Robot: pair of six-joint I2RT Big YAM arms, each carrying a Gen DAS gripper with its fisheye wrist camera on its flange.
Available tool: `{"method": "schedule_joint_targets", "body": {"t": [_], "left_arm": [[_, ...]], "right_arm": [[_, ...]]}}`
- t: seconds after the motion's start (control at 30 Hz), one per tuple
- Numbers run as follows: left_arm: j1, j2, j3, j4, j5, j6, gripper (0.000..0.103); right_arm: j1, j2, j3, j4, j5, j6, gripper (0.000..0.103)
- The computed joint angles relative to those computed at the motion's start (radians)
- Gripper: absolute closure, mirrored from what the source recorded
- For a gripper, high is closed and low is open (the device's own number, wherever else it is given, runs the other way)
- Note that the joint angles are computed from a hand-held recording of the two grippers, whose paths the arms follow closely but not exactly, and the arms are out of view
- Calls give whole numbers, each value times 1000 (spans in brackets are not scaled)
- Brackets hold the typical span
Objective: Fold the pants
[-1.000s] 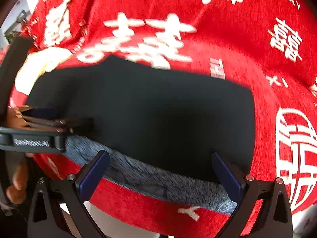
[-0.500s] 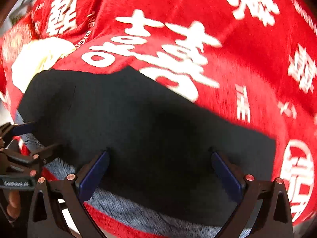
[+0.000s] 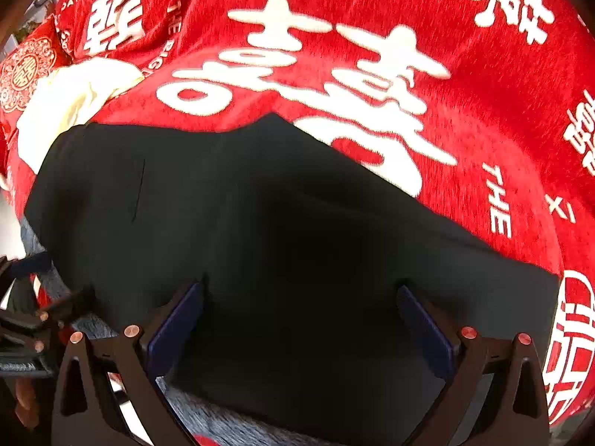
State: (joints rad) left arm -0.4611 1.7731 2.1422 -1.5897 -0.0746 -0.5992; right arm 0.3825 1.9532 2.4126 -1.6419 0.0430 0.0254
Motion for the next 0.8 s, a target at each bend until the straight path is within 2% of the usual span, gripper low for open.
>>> {"method": "schedule_joint_targets", "body": {"t": [0.03, 0.07, 0.2, 0.37, 0.57, 0.7, 0.73, 0.77, 0.8], "left_arm": [[1, -13, -8, 1, 1, -3, 0], [6, -24, -17, 7, 6, -6, 0], [51, -85, -69, 28, 20, -45, 0], [156, -144, -133, 10, 30, -76, 0], [204, -165, -185, -17, 57, -84, 0], [204, -173, -201, -30, 79, -75, 0], [205, -177, -204, -29, 83, -76, 0], [207, -184, -210, -30, 88, -77, 0], [210, -190, -215, -30, 95, -81, 0]], "right_arm": [[9, 3, 10, -8, 22, -4, 0], [19, -17, -12, 19, 29, -11, 0], [66, -107, -119, 119, -27, -72, 0], [169, -161, -227, 185, -81, -237, 0], [273, -135, -278, 231, -15, -393, 0], [328, -144, -351, 337, 137, -535, 0], [323, -139, -335, 349, 128, -518, 5], [314, -126, -300, 337, 114, -475, 15], [300, -102, -242, 301, 87, -419, 16]]}}
